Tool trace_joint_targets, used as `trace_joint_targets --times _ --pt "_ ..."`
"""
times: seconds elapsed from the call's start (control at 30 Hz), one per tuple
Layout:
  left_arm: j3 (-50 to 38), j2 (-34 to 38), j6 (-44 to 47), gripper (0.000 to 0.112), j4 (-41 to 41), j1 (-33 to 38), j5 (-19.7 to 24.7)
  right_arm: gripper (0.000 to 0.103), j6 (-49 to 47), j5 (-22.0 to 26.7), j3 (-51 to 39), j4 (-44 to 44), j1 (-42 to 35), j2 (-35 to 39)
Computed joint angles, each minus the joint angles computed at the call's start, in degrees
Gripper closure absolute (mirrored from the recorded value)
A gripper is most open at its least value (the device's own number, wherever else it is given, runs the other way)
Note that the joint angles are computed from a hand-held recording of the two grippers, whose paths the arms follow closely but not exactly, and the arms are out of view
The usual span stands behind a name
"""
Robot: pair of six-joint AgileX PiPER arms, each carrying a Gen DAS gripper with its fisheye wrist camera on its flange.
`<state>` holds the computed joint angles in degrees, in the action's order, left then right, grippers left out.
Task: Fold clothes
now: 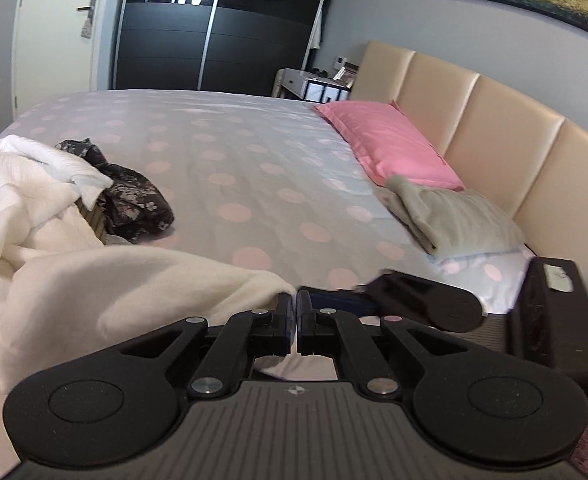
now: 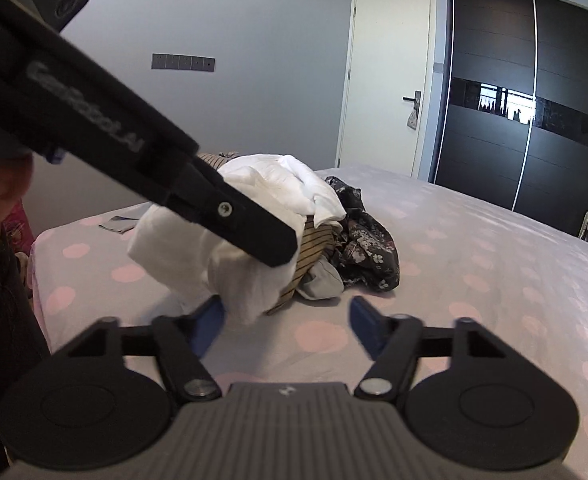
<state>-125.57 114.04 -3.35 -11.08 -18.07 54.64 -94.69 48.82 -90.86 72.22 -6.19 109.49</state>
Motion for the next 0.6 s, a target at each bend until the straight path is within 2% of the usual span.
trace_joint_targets --times 0.03,0.07,0.1,0.13,0.17,0.23,0.4,0.53,0.6 --pt "0.61 -0.67 0.39 0.112 -0.14 -0.44 0.17 0.043 -1.92 -0.58 0.99 1.4 0.04 -0.56" --pt "1.07 -1.25 0.76 0.112 -0.3 -0.83 0.31 0.055 -3.62 -0.79 1.79 2.68 -0.11 -1.1" --pt "1.29 -1.64 1.07 0.112 -0.53 -1.03 0.22 0.08 -3.41 -0.66 1.74 2.82 -0.3 -1.32" --pt "1.52 -2.04 1.26 0.112 -0.66 -1.22 -0.19 0.092 -1.08 -0.22 0.83 1.8 -0.65 -1.29" --pt "1.52 -2.3 1.44 0.112 -0.88 -1.37 -0.46 0.096 0.94 -0.02 0.11 1.26 -1.01 -1.3" --pt "0.15 -1.95 1.77 0.112 -1.75 -1.42 -0.17 0.098 3.27 -1.31 -0.22 2.5 -1.77 -1.73" --pt "-5.08 0.36 3.1 0.112 -4.01 -2.24 1.15 0.1 4.59 -8.41 0.14 3.99 -3.16 -4.78" --pt "-11.73 3.56 4.01 0.112 -4.52 -3.6 3.63 0.1 6.83 -13.4 -1.48 0.69 -6.04 -6.21" --pt "-12.26 4.03 4.94 0.109 -4.82 -3.79 4.24 0.1 8.16 -16.06 -2.85 -1.43 -7.71 -6.38"
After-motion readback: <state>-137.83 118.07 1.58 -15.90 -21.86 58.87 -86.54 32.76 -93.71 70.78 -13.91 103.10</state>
